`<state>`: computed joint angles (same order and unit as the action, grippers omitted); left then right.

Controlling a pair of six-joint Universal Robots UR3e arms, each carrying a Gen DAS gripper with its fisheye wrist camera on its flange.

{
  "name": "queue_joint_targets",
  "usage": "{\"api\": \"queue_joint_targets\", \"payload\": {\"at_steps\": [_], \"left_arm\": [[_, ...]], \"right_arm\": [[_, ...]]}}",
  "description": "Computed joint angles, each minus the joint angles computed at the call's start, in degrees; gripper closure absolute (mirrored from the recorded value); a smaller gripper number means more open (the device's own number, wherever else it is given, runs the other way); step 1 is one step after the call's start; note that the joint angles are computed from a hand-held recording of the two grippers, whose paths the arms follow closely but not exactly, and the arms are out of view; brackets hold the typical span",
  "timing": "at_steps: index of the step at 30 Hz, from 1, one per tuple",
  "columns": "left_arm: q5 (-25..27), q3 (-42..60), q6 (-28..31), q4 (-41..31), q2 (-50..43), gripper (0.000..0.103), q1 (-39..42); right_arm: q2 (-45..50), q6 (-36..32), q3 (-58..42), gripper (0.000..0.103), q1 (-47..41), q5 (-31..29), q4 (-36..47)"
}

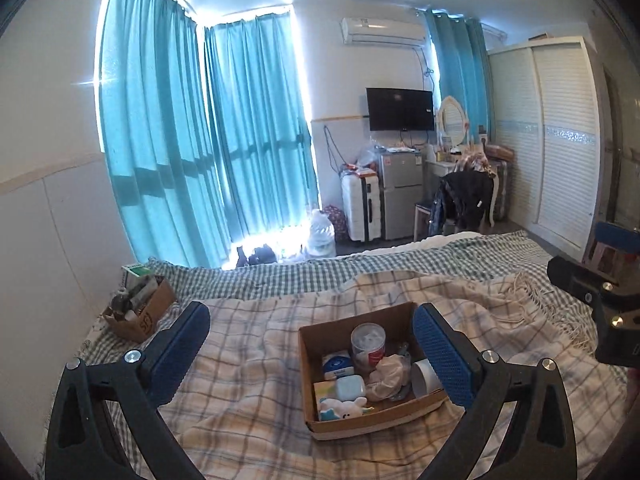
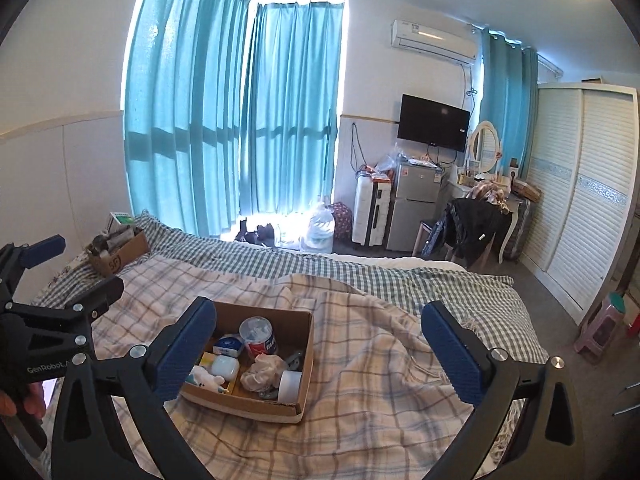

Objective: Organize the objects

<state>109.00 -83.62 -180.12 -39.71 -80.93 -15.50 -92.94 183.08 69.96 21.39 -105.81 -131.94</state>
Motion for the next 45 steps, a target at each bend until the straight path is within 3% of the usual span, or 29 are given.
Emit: {"api": "queue_joint_targets", "payload": {"at_steps": [4,9,12,14,16,19,24,39,45], "left_arm": [[3.60,-13.43,-1.28,9.73,4.77,0.000,-1.73],[1.78,-27.32,-5.98,13.23,11.02,0.000,0.14],[-0.29,-31.63,-9.74,12.56,14.73,0.000,1.06],[1.44,-31.85,-9.05,13.73,14.72,0.000,-0.53],[5.85,-30.17,-8.28,13.39,12.84,0.000,-3.55],[3.66,-31.88,-7.68,15.07,13.81,0.000,-3.11],[0.08,-33.59,-9.87,14.59,14.19,0.000,-0.75],[-3.94,-34.63,-9.39,13.78,16.04,0.000,0.91],[-3.10,-34.52,-9.85,13.52,15.45,0.000,0.05]], "right_arm": [[-4.85,2.50,13.31,0.000,0.12,-0.60,-7.26],[-9.30,4.39,30.70,0.000,-0.42,1.09,-15.42],[-10.29,2.68,37.28,0.000,0.20,1.74,-21.02],[-10.25,1.13,39.24,0.000,1.26,0.96,-24.03],[-10.38,1.44,39.95,0.000,1.73,-0.21,-25.80],[-11.79,3.24,39.86,0.000,-0.22,1.57,-25.32],[-12.32,1.64,40.09,0.000,0.66,-0.82,-26.13],[-11.64,3.02,40.82,0.000,1.03,0.72,-27.59],[-11.68,2.96,40.95,0.000,1.26,-0.36,-27.80]]}}
